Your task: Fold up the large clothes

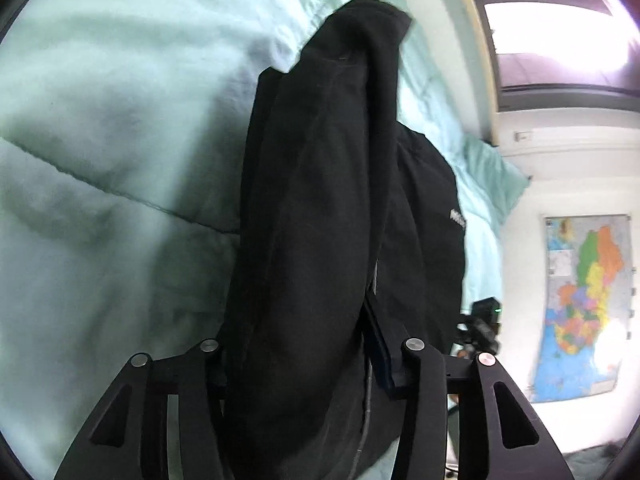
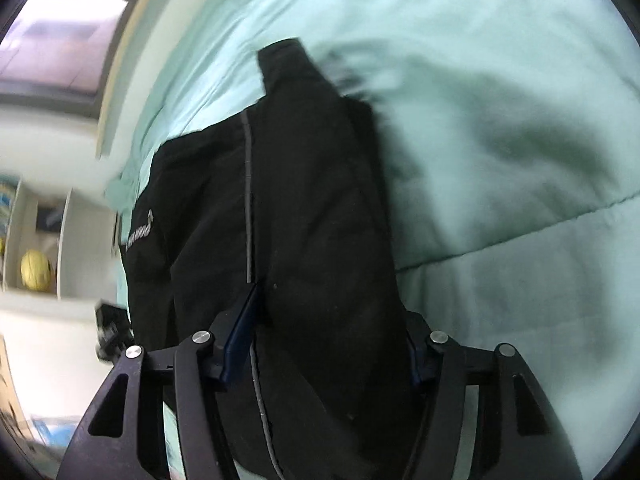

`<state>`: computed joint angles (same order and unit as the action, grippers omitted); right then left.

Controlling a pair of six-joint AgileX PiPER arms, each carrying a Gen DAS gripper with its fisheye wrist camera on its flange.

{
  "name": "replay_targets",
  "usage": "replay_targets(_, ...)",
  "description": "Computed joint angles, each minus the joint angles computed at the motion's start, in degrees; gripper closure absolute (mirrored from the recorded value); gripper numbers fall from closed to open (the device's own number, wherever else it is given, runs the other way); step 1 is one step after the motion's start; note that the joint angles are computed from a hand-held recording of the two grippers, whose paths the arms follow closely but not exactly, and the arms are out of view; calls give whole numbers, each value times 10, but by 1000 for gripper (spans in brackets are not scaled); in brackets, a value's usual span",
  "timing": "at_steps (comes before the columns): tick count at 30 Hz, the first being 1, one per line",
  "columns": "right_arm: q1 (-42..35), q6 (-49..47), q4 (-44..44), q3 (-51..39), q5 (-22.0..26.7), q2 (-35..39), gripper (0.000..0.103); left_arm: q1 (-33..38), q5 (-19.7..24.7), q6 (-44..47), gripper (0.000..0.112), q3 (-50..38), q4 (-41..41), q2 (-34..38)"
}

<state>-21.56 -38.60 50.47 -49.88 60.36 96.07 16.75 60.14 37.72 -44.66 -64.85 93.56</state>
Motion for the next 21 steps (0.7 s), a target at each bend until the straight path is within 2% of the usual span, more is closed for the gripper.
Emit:
replay_targets(2, 1, 0, -3, -12, 9, 17, 35, -7, 4, -4, 63, -13, 12, 13)
replay_targets(5, 19, 8, -5, -43, 7, 64, 30, -25, -6, -14, 55, -34, 9, 53)
replay_targets(8, 14, -12, 27, -54, 18, 115, 28, -32, -22, -4, 55, -28, -14, 65)
replay_targets(9, 8, -19, 40, -49, 20, 118, 30, -37, -32, -7, 59, -24, -13, 55)
replay_targets(11, 1, -46, 53, -17, 10, 88, 43, -42, -45, -7, 70, -9, -14, 20)
replay_targets(12, -1, -63, 62, -3, 10, 71, 55, -42, -45, -6, 74, 2, -22, -6)
replay_targets(13, -5, -74, 68, 10, 12, 50, 61, -41, -41, -8, 76, 10, -30, -28)
replay_targets(17, -11, -73, 69, 52, 24, -58, 68, -53, -15, -42, 79, 14, -36, -117)
replay_targets(21, -20, -27, 49, 64, 78, -187, 72, -88, -2, -128, 79, -3, 5, -229)
